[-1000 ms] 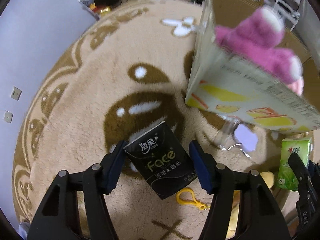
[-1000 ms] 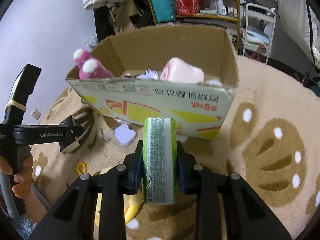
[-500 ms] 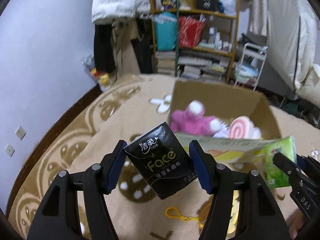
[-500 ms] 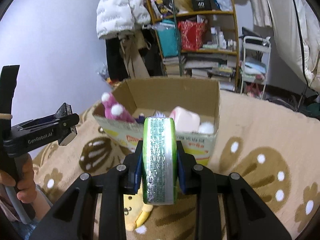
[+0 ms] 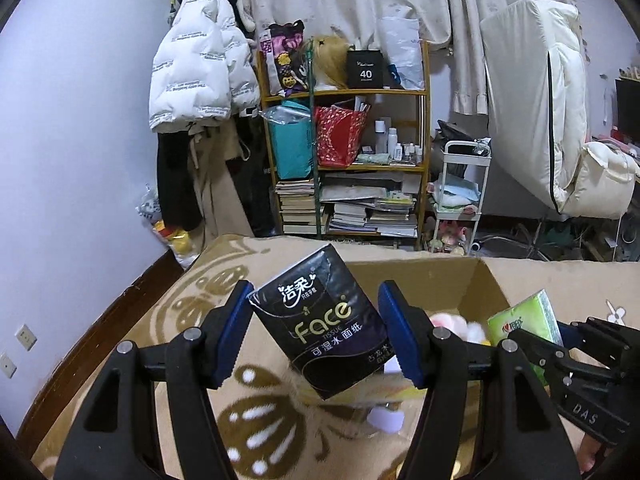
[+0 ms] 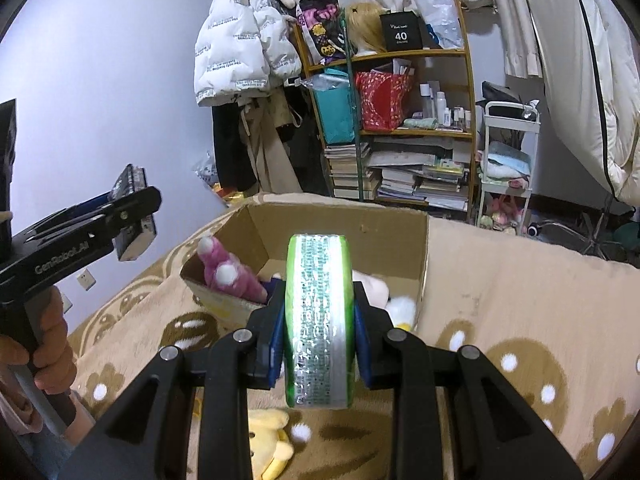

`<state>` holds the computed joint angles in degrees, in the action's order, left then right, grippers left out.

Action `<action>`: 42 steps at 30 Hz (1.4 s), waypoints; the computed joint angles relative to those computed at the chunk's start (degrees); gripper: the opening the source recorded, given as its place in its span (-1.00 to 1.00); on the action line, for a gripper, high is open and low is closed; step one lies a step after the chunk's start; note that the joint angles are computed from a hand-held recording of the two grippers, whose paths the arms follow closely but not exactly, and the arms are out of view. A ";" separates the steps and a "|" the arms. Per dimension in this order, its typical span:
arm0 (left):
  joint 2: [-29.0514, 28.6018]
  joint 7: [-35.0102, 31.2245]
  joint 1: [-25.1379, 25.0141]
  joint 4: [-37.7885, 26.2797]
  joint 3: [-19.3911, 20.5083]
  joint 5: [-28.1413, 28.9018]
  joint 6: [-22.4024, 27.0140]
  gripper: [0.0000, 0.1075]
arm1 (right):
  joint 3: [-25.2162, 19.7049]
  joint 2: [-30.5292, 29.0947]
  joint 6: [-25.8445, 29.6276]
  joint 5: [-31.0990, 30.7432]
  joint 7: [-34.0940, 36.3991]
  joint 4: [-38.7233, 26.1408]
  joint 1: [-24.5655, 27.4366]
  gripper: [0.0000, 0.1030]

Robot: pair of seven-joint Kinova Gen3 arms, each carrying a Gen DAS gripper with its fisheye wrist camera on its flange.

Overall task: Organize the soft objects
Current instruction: 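Carry both tissue packs over the box and lower them inside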

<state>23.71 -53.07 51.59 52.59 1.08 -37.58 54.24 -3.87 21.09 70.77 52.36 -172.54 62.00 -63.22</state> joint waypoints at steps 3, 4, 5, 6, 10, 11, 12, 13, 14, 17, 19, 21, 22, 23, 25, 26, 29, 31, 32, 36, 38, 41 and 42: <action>2.41 -3.25 -0.81 -3.93 0.63 1.47 0.90 0.18 | 0.28 0.10 -0.62 0.29 1.13 -0.23 0.69 -0.41; 2.81 -3.81 -0.83 -4.36 0.49 2.00 0.77 0.18 | 0.38 0.12 -0.75 0.38 1.13 -0.22 0.78 -0.41; 3.30 -4.41 -0.94 -5.04 0.41 2.66 0.80 0.18 | 0.53 0.11 -1.29 0.42 0.93 0.00 1.13 -0.41; 3.76 -4.81 -1.03 -5.67 0.25 3.32 0.91 0.18 | 0.63 0.12 -1.96 0.22 0.64 0.24 1.65 -0.41; 4.35 -3.69 -1.39 -5.13 -0.63 5.42 -0.08 0.18 | 0.96 0.38 -4.03 -0.72 -0.07 0.86 3.19 -0.41; 4.65 -4.05 -1.48 -5.39 -0.68 5.71 -0.14 0.18 | 1.10 0.49 -4.15 -0.69 -0.12 0.97 3.34 -0.41; 5.11 -4.68 -1.57 -5.95 -0.70 5.93 -0.11 0.18 | 1.24 0.59 -4.20 -0.62 -0.30 1.05 3.40 -0.41; 5.48 -4.98 -1.50 -6.35 -0.88 6.07 -0.14 0.18 | 1.31 0.40 -4.84 -0.58 -0.82 1.58 3.57 -0.41; 5.86 -5.19 -1.43 -6.90 -1.05 6.23 -0.07 0.18 | 1.36 0.04 -5.79 -0.56 -1.61 2.39 3.87 -0.41; 5.46 -7.01 -3.87 -5.81 0.53 10.42 -2.70 0.18 | 1.15 -1.41 -9.51 -1.03 -5.36 5.37 5.31 -0.40; 4.46 -7.45 -4.27 -2.90 0.46 11.34 -6.21 0.18 | 0.90 -2.38 -12.37 -0.94 -8.53 7.69 6.31 -0.40; 3.89 -7.97 -4.07 -1.04 0.26 11.15 -8.64 0.18 | 0.64 -2.71 -13.40 -0.24 -10.02 8.82 6.76 -0.40; 3.72 -8.74 -4.30 -0.46 0.62 11.49 -9.69 0.18 | 0.54 -2.73 -13.61 0.23 -10.50 9.13 6.86 -0.40; 3.86 -9.51 -4.42 -0.59 0.91 11.85 -9.85 0.18 | 0.47 -2.66 -13.65 0.69 -10.90 9.26 6.91 -0.40; 4.60 -10.87 -4.19 -1.49 1.03 12.13 -9.48 0.19 | 0.37 -2.34 -13.24 1.39 -11.26 9.09 6.87 -0.41; 4.83 -11.32 -4.01 -1.77 0.91 12.21 -9.28 0.19 | 0.41 -2.28 -13.05 1.99 -11.71 9.20 6.64 -0.40; 5.77 -12.71 -4.04 -2.85 1.06 13.27 -8.65 0.19 | 0.60 -2.26 -11.98 4.30 -12.95 9.29 5.83 -0.40; 6.30 -13.60 -4.35 -3.53 1.29 14.37 -8.15 0.19 | 0.42 -2.42 -11.61 4.71 -13.36 9.31 6.02 -0.40; 6.49 -13.87 -4.44 -3.77 1.30 14.85 -8.08 0.20 | 0.35 -2.43 -11.29 4.77 -13.65 9.31 6.11 -0.40; 7.11 -15.46 -5.63 -4.61 2.03 17.65 -7.31 0.21 | -0.13 -3.04 -12.55 3.23 -15.48 10.81 7.74 -0.35; 7.45 -17.30 -7.10 -5.24 3.28 20.36 -6.54 0.21 | -0.48 -3.66 -14.70 2.20 -15.90 12.18 9.07 -0.35; 7.30 -17.65 -6.79 -4.77 2.61 21.10 -6.67 0.22 | -0.80 -3.93 -17.19 -0.26 -16.13 13.22 10.86 -0.35; 7.06 -17.58 -6.58 -4.38 2.35 21.02 -6.93 0.31 | -0.79 -4.02 -17.82 -0.72 -16.47 13.56 11.16 -0.33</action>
